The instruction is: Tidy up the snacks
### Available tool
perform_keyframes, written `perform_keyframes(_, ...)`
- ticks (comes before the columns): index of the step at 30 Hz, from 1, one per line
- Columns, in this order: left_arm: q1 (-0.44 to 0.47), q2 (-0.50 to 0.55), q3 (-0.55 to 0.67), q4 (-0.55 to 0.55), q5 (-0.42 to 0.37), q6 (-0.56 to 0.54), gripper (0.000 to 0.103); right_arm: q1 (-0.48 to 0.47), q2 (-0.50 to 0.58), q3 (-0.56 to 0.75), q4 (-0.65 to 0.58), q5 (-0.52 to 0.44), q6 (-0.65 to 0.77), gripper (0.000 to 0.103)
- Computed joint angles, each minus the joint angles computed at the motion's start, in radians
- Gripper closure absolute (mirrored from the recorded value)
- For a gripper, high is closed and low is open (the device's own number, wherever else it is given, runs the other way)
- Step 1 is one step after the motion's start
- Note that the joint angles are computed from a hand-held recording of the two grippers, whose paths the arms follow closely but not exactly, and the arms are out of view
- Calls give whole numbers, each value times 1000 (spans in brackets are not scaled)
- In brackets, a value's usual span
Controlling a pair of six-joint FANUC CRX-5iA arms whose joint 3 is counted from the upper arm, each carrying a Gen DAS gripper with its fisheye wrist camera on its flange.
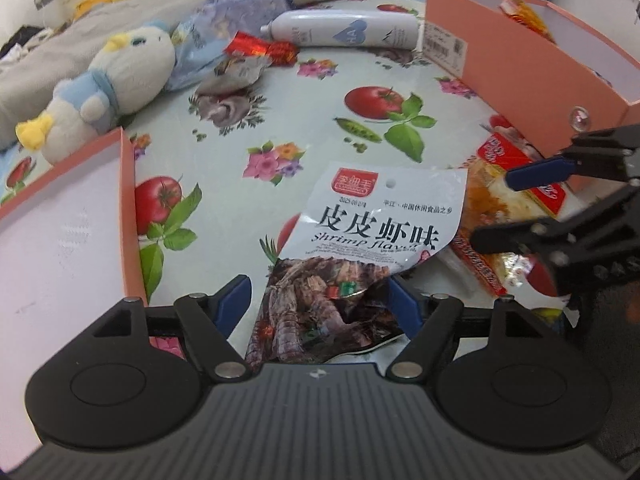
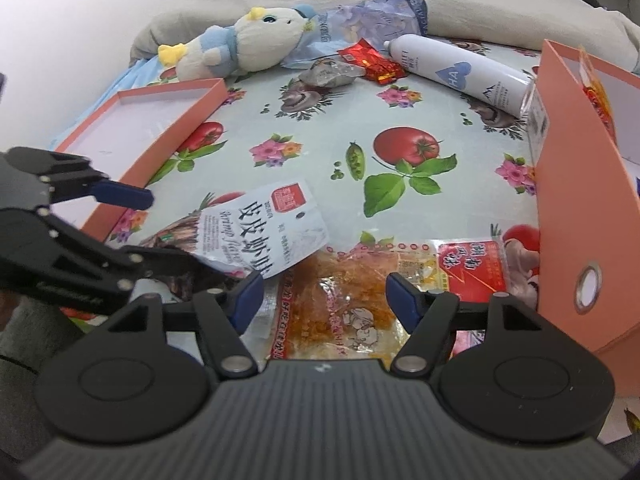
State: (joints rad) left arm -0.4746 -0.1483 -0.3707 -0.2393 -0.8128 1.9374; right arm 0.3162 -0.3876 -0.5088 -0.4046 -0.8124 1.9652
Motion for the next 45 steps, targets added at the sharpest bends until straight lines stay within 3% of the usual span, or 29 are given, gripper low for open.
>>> perform_keyframes(1,8,3,-5,9,9,1,25,-7,0,1,-15,3,17,18)
perform_keyframes(9,69,8,-69,118,95,-22,25,-5,23,-7,0,29,32,18)
perform_keyframes(17,59,3,-76,87,102,66,30,40,42,-23,50,41,24,18)
perform_keyframes(22,27,5,-56,19,80,152,41,74,34,-52,85,77,-8,17)
perform_keyframes(25,16,5,-48,-4,65,203,49,119,22,-81,164,113,-94,27)
perform_keyframes(34,-11,-13,-42,-46,29,342,54,83,38,-21,102,22,-69,58)
perform_keyframes(38,-21,-30,-37,-56,7,416,54,4,64,38,-6,-51,-23,62)
perform_keyframes(45,-80,-36,33,-148,-82,573,54,-28,36,63,-23,-77,-29,66)
